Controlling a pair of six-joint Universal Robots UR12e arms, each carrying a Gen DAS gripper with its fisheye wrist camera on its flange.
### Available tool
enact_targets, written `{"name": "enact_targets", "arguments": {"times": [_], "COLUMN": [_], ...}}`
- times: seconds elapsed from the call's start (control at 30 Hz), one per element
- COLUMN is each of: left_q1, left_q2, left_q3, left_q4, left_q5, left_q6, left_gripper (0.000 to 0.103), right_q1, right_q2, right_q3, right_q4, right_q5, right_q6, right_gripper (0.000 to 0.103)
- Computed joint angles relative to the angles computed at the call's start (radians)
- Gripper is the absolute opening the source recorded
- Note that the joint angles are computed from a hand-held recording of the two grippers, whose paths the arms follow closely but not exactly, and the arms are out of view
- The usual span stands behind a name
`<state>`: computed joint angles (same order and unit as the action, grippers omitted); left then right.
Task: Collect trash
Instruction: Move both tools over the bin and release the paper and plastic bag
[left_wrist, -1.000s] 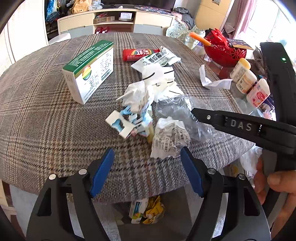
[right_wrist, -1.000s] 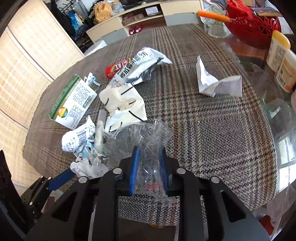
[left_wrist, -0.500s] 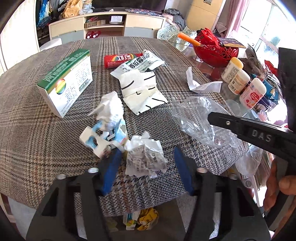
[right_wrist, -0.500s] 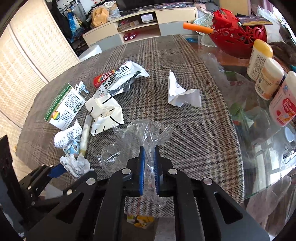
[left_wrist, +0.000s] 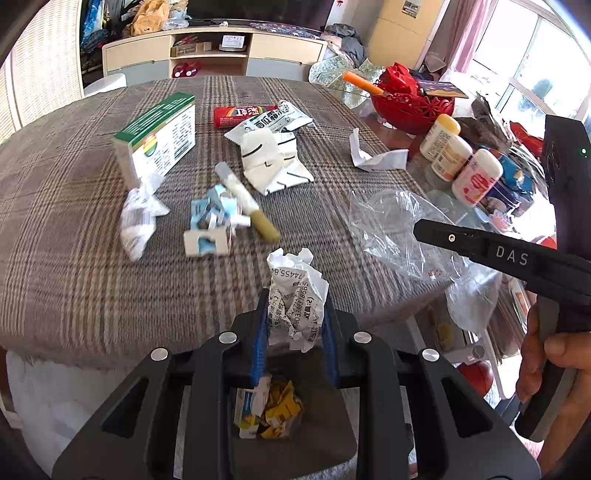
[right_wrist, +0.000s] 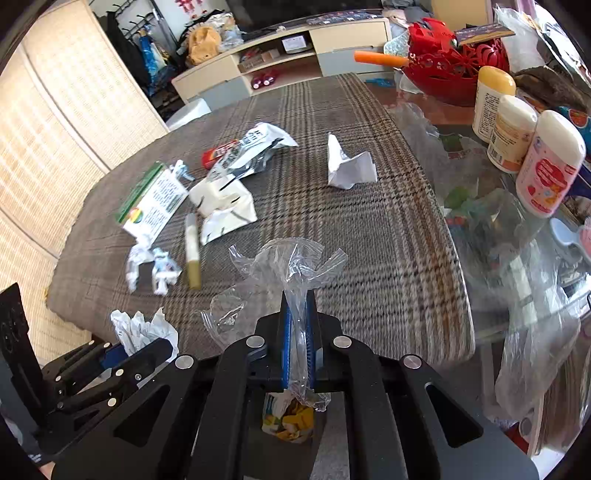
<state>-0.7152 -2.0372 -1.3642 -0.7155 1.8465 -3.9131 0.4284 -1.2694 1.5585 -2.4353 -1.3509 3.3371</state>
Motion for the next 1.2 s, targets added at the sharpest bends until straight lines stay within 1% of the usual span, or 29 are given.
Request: {"name": "enact_targets", "arguments": {"times": [0.1,0.2,0.3,0.43,0.57,0.67,0.8,0.87,0.97,1.03,1.2], "left_q1": [-0.022,-0.041,-0.056,-0.072,-0.082,-0.090,-0.099,-0.104,-0.107,-0.107,-0.100], "left_q2": [0.028,0.053,0.074,0.101,0.110,0.109,0.096,0.084,0.068,0.061,0.045], "left_q3": [-0.043,-0.082,-0.120,-0.172,-0.201,-0.221,-0.243,-0.247,-0.258,-0.266,-0.267], "left_q4": [0.017,0.016,0.020,0.022,0.013,0.020,0.030,0.032,0.051,0.061,0.063], "left_q5": [0.019,0.038,0.048,0.040,0.017,0.003,-0.011,-0.011,-0.019,-0.023,-0.042], "left_q6": [-0.025,-0.043,-0.069,-0.107,-0.129,-0.152,-0.184,-0.185,-0.188,-0.188,-0.177], "left_gripper": [0.023,0.023,0.023,0.023,0.023,0.023,0.023,0.023,0.023,0.023,0.023], "right_q1": [0.010,0.017,0.032,0.049,0.059,0.068,0.074,0.078,0.078,0.081,0.079], "right_q2": [-0.033,-0.068,-0.092,-0.110,-0.116,-0.117,-0.108,-0.101,-0.091,-0.084,-0.063], "right_q3": [0.039,0.090,0.131,0.174,0.209,0.238,0.261,0.266,0.275,0.271,0.264], "right_q4": [-0.027,-0.056,-0.066,-0.052,-0.028,-0.032,-0.036,-0.045,-0.063,-0.057,-0.031], "right_q5": [-0.010,0.011,0.011,0.010,0.013,0.006,0.020,0.013,0.022,0.009,0.022], "right_q6": [-0.016,-0.022,-0.032,-0.047,-0.042,-0.022,-0.004,-0.002,0.004,-0.003,0.008], "right_gripper": [0.008,0.008,0.008,0.008,0.008,0.008,0.008,0.008,0.008,0.008,0.009]}}
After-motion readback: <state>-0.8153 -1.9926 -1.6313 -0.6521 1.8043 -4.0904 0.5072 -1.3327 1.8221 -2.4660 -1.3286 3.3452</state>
